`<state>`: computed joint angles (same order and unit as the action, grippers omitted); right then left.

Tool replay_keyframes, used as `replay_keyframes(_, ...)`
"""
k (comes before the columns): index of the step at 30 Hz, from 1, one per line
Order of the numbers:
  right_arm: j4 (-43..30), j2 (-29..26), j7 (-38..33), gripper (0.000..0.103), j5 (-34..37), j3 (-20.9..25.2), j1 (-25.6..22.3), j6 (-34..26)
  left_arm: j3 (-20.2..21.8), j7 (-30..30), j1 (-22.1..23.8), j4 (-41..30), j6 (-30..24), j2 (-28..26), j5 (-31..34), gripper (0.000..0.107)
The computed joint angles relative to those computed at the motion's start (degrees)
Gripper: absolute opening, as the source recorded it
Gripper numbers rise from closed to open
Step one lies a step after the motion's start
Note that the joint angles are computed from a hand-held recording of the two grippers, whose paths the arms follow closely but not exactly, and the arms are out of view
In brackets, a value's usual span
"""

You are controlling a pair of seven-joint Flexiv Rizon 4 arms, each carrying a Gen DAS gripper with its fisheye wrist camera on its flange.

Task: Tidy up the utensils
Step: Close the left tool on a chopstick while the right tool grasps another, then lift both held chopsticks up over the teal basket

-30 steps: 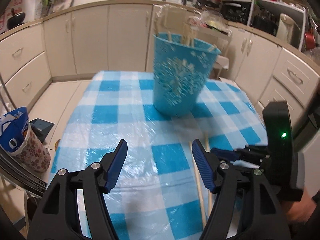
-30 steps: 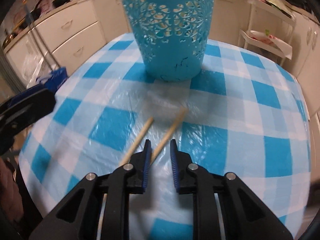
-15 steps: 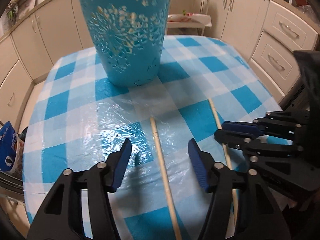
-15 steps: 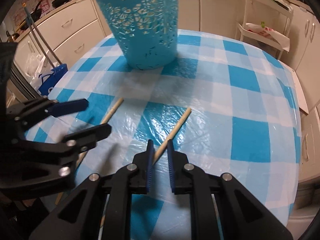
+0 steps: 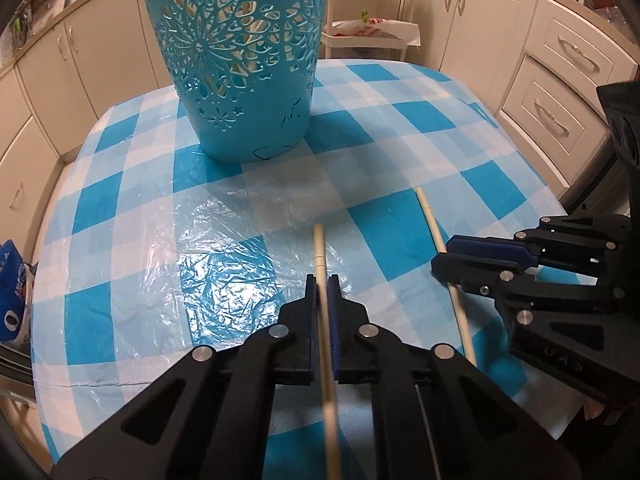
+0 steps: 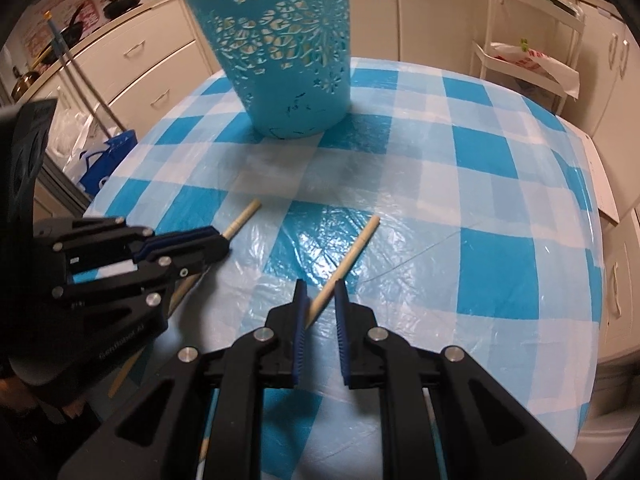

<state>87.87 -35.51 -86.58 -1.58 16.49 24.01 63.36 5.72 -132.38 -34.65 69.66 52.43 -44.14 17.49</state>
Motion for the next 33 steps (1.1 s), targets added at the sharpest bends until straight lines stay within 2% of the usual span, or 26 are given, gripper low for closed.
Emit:
replay_keyframes(5, -0.9, -0.5, 2.0, 0.016, -0.7, -0.8, 0.9, -0.4, 1.2, -2.7, -0.7, 1.3, 0.5, 1.0, 1.4, 0.005)
replay_keyframes(10, -2.5, -1.0, -3.5, 0.016, -0.5, 1.5, 0.1, -3.5, 1.2, -3.8, -0.5, 2.3, 0.7, 1.8, 2.1, 0.005)
replay_keyframes(13, -2.6, -0.7, -2.0, 0.016, -0.7, -0.3, 1.3, -3.7, 0.3, -3.0, 0.4, 2.7, 0.2, 1.9, 1.4, 0.005)
replay_keyframes(16, -3.0, -1.0, -0.4, 0.02, -0.9, -1.1, 1.9, -4.5, 0.1, -2.4, 0.5, 2.2, -0.6, 1.7, 1.3, 0.006)
replay_keyframes(19, -1.1, -0.2, 2.0, 0.021, -4.4, -3.8, 4.3, -3.0, 0.4, -2.0, 0.2, 1.3, -1.7, 1.3, 1.9, 0.006)
replay_keyframes(21, 0.0, 0.1, 2.6, 0.014, -6.1, -4.1, 4.8, -1.9, -0.1, -1.3, 0.6, 1.5, -1.0, 1.4, 1.8, 0.005)
replay_keyframes(24, -0.8, -0.3, 1.8, 0.006, -3.1, -1.1, 2.3, -2.1, -2.5, -0.2, 3.3, 5.5, 5.1, 2.6, -1.3, 0.005)
replay_keyframes(26, -1.5, -0.7, 0.9, 0.006, 0.9, 1.5, -0.2, -1.7, -1.0, -2.3, 3.1, 8.8, 11.3, 4.4, -1.1, 0.005)
replay_keyframes(27, -1.8, -0.9, 0.2, 0.006, 3.6, 3.2, -1.7, -1.2, 0.1, -4.4, 3.0, 11.3, 17.1, 5.8, -0.3, 0.005)
replay_keyframes(30, -2.5, -1.6, -2.1, 0.006, 11.4, 7.5, -5.8, 2.0, 6.9, -10.3, -0.4, 13.9, 28.2, 7.8, 2.9, 0.005)
replay_keyframes(31, -2.6, -1.8, -2.8, 0.006, 13.5, 8.4, -6.6, 3.1, 10.9, -13.6, -2.4, 14.3, 33.0, 8.1, 4.3, 0.005)
replay_keyframes(33, -2.6, -1.9, -3.2, 0.006, 16.4, 9.3, -7.6, 5.3, 19.0, -18.1, -7.0, 13.3, 37.5, 7.6, 5.1, 0.005)
